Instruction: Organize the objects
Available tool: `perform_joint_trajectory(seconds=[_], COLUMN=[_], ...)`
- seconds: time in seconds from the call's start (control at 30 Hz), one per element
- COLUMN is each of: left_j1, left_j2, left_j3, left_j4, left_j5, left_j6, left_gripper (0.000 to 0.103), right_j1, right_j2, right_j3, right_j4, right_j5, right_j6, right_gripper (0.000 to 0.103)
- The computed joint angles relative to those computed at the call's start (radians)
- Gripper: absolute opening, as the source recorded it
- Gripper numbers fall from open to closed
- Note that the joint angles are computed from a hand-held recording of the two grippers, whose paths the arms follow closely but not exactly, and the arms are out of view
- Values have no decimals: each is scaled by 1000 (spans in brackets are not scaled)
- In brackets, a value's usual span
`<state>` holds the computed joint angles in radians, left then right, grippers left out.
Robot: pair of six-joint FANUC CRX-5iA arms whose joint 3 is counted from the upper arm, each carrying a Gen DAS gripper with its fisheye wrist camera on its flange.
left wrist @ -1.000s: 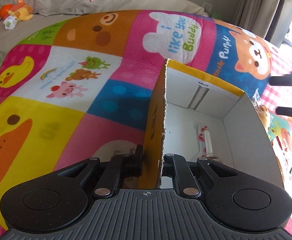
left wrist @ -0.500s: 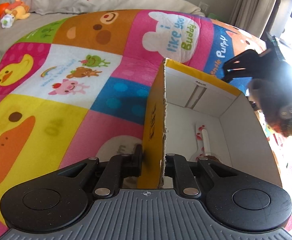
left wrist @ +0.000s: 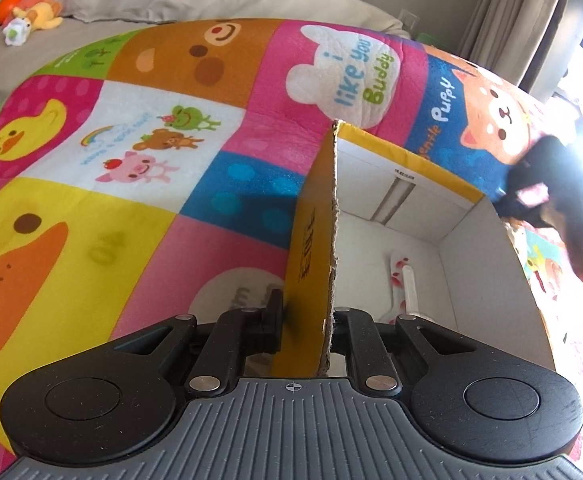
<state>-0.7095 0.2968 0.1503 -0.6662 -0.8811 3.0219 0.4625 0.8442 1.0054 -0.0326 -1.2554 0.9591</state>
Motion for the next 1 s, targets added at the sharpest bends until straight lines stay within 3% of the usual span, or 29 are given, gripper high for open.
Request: perform_joint_trajectory(seconds=[0.13,0.23,0.33,0.4,0.57,0.7,0.8,0.9,1.0], left_j1=[-3,-1,-5,-11,-21,-23,-21,-21,-22], left_j2=[1,0,2,4,7,7,2,-4,-4], left_j3=[1,0,4,9,20,20,14,7,6], left_j4=[-5,-3,-4,-11,-15,-15,-10,-9,-11], left_j5=[-2,-1,-14,-27,-58,-61,-60,-58,-58], left_j6=[13,16,22,27,22,25,22,25,24], left_gripper=[15,15,15,15,14,14,14,15,15], right_j1=[-18,10,20,19,16,62,94,91,69], right_j2=[-83,-191,-242,-241,-192,-102,-27,56,39], right_j3=[-153,-345,-387,-362,-302,-202,-110,26,-6], right_j4=[87,197,148,87,-7,6,52,54,51], right_j5=[80,230,268,265,300,278,224,94,71], right_j6=[34,148,293,329,394,424,461,489,537], right_gripper=[6,7,10,22,24,41,42,42,41])
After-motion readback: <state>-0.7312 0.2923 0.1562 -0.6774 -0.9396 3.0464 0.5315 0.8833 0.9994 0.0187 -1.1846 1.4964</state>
